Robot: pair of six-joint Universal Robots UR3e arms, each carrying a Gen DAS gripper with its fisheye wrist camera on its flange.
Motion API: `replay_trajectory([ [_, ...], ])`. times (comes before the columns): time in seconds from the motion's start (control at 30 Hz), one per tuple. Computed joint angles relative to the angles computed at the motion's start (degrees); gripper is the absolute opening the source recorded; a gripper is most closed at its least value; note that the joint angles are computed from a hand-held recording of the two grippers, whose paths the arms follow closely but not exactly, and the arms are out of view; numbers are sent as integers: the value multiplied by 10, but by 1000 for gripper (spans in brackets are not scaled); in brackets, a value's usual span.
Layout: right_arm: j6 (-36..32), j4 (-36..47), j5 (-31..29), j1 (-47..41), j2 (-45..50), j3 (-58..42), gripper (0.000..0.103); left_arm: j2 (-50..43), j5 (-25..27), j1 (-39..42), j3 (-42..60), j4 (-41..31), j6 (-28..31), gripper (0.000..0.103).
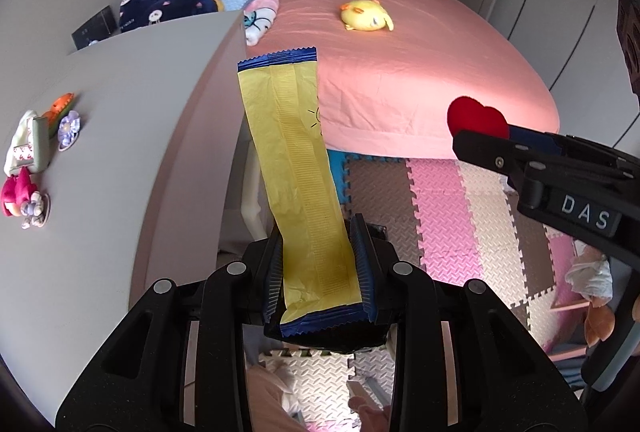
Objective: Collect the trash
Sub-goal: 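Carry the wrapper and red heart over the black bin and release both, then return both open tools to the items on the desk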
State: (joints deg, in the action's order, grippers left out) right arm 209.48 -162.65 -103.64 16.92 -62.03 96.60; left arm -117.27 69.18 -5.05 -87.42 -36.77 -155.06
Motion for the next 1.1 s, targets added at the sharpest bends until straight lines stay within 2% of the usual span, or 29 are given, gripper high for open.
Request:
replay_trajectory([
  [0.07, 6, 0, 5, -5, 0, 0, 54, -3, 1, -3, 9, -21, 7, 47],
  [0.1, 9, -3, 12, -9, -2, 5, 68, -4, 5, -3, 13, -29, 8, 78],
  [0.13, 16, -11, 6, -8, -3, 9, 76, 0, 13, -5, 4, -18, 2, 97],
  [0.17, 24, -16, -10, -5, -3, 11, 77, 6, 21, -6, -10, 5, -3, 96],
  [0.23, 29, -11, -20, -4, -4, 8, 77, 13, 20, -6, -18, 5, 9, 96],
  [0.67, 29, -7, -14, 1, 10, -15, 77, 23, 24, 9, -26, 12, 6, 96],
  [1.1, 16, 37, -1, 33, 89, -148, 77, 22, 13, 65, -22, 5, -2, 96],
])
